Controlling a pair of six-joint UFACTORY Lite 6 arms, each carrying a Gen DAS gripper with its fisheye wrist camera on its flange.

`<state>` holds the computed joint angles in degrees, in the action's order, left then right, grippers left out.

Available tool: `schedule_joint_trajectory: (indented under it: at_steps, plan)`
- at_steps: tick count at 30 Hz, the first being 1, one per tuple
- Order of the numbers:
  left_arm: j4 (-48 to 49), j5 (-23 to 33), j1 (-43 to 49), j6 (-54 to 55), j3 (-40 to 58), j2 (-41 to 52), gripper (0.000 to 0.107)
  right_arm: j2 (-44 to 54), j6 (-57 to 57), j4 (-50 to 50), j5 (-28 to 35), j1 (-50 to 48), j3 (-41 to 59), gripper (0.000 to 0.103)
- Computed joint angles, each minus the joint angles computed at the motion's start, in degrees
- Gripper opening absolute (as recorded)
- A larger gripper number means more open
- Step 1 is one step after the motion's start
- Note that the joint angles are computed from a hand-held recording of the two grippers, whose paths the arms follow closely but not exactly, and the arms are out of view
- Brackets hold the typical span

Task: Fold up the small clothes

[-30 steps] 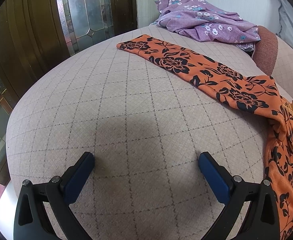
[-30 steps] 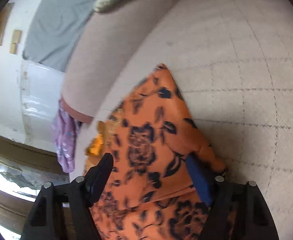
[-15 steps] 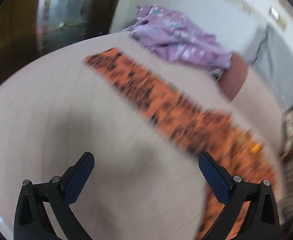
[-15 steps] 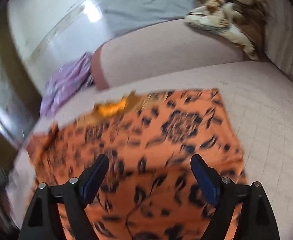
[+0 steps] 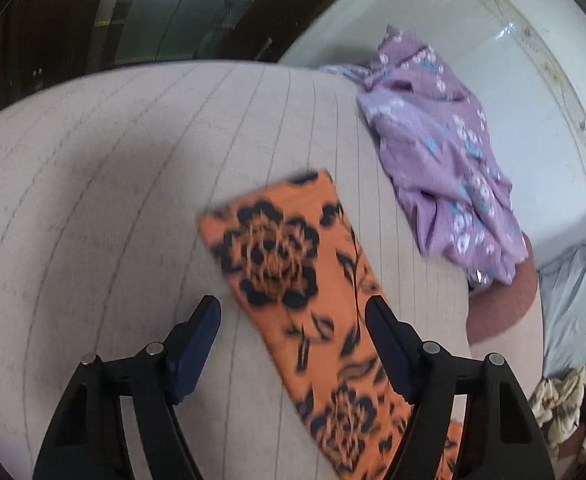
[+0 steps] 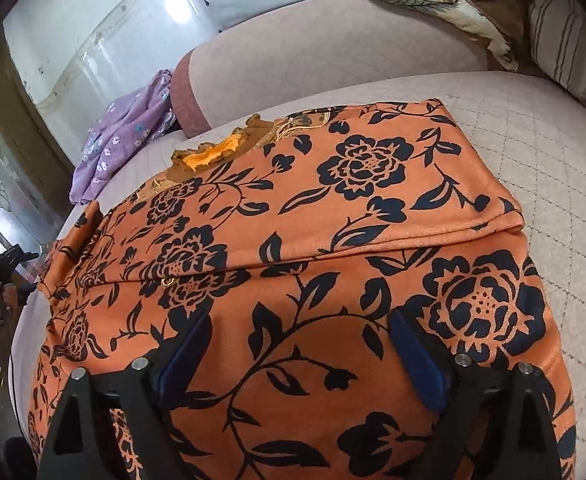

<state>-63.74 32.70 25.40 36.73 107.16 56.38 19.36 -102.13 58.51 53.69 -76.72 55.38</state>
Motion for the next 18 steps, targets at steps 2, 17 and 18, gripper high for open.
schedule_joint_trajectory:
  at_steps: [2,17,18]
  plan:
    - [4.5,-0.8,-1.2,-3.7,4.4,2.5,0.076,0.7,0.2,0.0,0.5,-0.1,0.6,0.093]
    - [10.1,-12.9,-13.1,3.4,-17.8,-28.7,0.005,1.0,0.1,0.0,0.9,-0.4,0.7,0.093]
    - [7.6,-12.6,-15.1,6.2,-19.6,-32.6,0.005,1.2,0.1,0.0,1.1,-0.4,0.8,0.093]
